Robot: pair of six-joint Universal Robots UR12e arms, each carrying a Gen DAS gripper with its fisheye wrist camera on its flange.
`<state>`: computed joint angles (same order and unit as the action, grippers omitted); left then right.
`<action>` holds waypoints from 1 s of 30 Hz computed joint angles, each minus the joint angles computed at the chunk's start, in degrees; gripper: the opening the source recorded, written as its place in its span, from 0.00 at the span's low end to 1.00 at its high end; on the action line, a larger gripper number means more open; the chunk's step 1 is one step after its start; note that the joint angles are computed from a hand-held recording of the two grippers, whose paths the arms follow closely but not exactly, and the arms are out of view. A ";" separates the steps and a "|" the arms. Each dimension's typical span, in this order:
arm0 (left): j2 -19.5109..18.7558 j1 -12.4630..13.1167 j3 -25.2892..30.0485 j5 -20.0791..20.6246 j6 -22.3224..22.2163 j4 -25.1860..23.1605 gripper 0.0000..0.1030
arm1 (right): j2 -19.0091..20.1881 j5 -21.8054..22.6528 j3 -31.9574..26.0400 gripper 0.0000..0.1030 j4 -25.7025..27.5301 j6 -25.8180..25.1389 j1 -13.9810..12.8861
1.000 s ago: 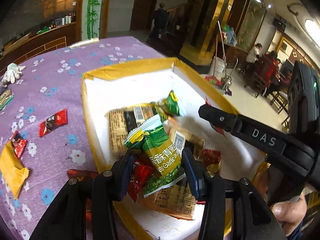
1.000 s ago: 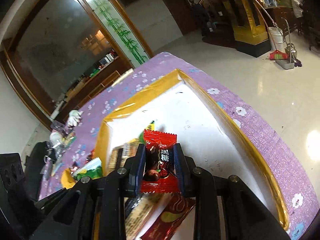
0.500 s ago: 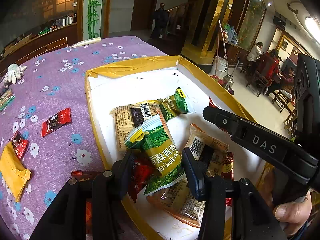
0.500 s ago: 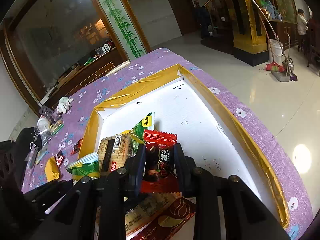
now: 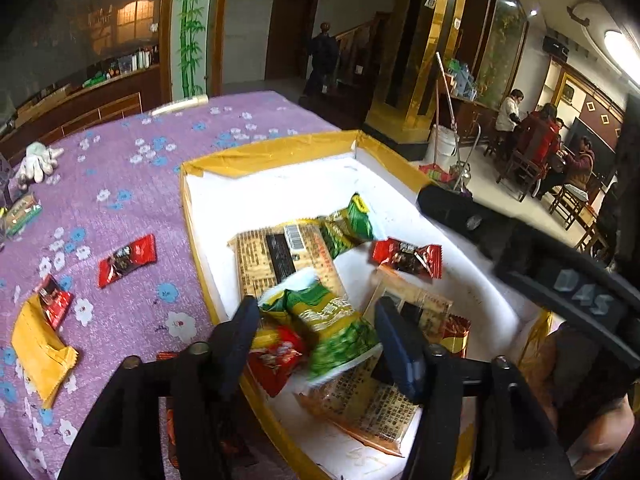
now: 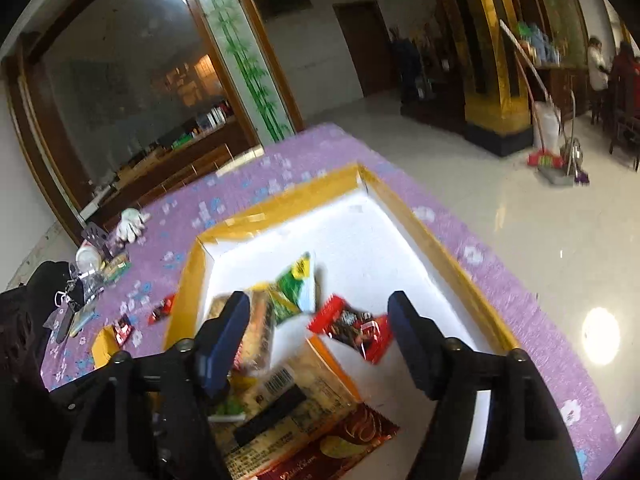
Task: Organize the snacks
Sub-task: 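Open left tool to drop pea bag while right tool releases red candy in tray, then withdraw both tools from the tray toward the yellow pouch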
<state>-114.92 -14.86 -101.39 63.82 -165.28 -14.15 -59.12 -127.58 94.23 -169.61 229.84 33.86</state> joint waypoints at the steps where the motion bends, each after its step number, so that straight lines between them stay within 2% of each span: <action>1: 0.03 -0.08 -0.20 0.34 0.03 1.01 0.64 | 0.35 -2.80 -0.30 0.87 -1.64 -1.47 0.63; 2: 0.02 -0.20 -0.32 0.78 0.15 1.80 0.65 | 0.66 -4.65 -0.43 0.97 -3.27 -2.77 1.07; 5: 0.10 -0.37 -0.74 1.63 0.43 3.73 0.65 | 1.97 -9.82 -0.88 1.00 -8.74 -6.75 2.23; 7: 0.13 -0.41 -0.88 2.06 0.34 4.53 0.65 | 2.29 -12.07 -0.59 1.00 -10.26 -4.57 2.65; 9: 0.11 -0.39 -0.88 2.32 -0.04 4.93 0.65 | 1.90 -13.48 0.52 1.00 -11.57 0.62 2.67; 13: 0.00 -0.43 -0.83 3.07 -0.79 5.60 0.65 | 0.75 -10.59 1.69 1.00 -9.51 4.55 1.76; 18: -0.10 -0.53 -0.93 4.06 -1.24 6.85 0.65 | 1.50 -14.37 0.95 0.94 -9.89 4.66 2.44; 20: -0.15 -0.56 -0.98 4.60 -1.58 7.38 0.65 | 1.59 -14.52 1.13 0.93 -10.98 5.18 2.42; 21: -0.19 -0.56 -0.99 4.87 -1.76 7.68 0.65 | 1.49 -14.13 1.36 0.92 -11.46 5.48 2.33; 23: -0.24 -0.56 -1.03 5.51 -2.39 8.26 0.65 | 1.10 -11.34 2.02 0.83 -13.17 5.48 1.90; 26: -0.29 -0.59 -0.97 6.63 -3.27 8.77 0.65 | 0.48 -7.38 2.99 0.83 -14.13 6.25 1.16; 30: 0.07 -0.70 -0.63 10.23 -5.09 7.72 0.65 | 0.20 -6.84 2.92 0.83 -12.08 7.45 1.05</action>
